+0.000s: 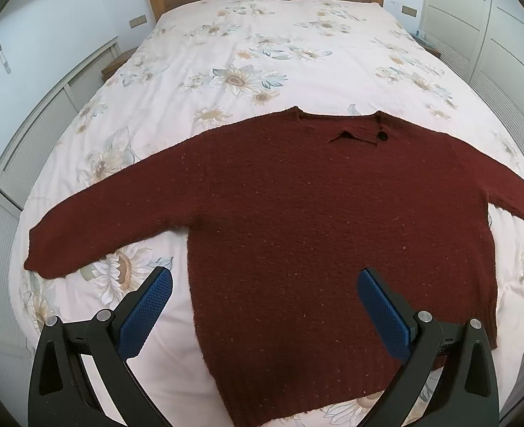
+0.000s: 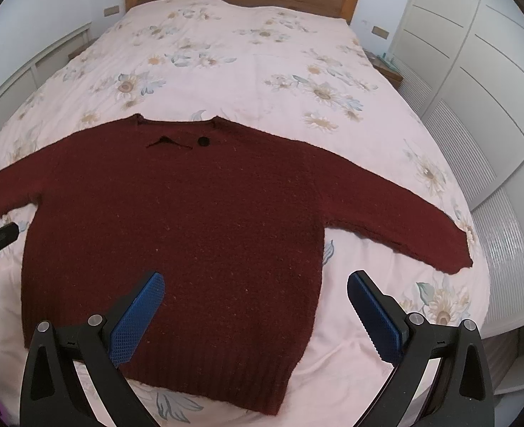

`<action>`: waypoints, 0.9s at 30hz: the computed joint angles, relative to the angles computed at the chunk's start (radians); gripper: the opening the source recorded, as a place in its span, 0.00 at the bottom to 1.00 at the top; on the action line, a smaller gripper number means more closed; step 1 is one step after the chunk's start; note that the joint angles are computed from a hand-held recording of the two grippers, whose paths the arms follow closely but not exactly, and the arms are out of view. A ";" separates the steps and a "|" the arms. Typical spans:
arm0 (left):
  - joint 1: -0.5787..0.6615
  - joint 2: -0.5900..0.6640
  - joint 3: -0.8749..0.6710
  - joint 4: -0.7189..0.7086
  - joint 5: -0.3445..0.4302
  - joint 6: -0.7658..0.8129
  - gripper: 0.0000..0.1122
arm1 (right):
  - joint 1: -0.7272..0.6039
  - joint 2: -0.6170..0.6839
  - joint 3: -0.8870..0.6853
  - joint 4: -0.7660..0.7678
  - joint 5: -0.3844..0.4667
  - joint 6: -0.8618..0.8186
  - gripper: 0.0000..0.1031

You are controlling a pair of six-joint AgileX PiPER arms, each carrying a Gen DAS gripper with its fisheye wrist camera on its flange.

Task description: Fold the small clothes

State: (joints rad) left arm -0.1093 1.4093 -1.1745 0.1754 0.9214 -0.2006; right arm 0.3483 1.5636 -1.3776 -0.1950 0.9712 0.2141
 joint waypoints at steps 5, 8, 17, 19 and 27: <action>0.004 0.000 0.002 -0.004 -0.004 -0.002 0.91 | 0.004 0.003 0.002 -0.002 -0.002 0.004 1.00; 0.000 -0.004 0.005 0.009 -0.005 -0.012 0.91 | 0.005 0.004 0.004 0.001 -0.004 0.005 1.00; -0.001 -0.003 -0.001 0.000 0.004 -0.006 0.91 | 0.012 0.003 0.014 -0.006 -0.004 0.015 1.00; -0.006 -0.003 -0.003 0.003 0.007 -0.010 0.91 | 0.012 0.007 0.013 -0.008 -0.006 0.017 1.00; -0.008 -0.008 0.010 0.003 -0.001 -0.015 0.91 | 0.017 0.009 0.016 -0.011 -0.008 0.015 1.00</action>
State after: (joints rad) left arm -0.1173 1.4017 -1.1642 0.1780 0.9208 -0.2151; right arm 0.3657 1.5721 -1.3613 -0.2061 0.9635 0.2290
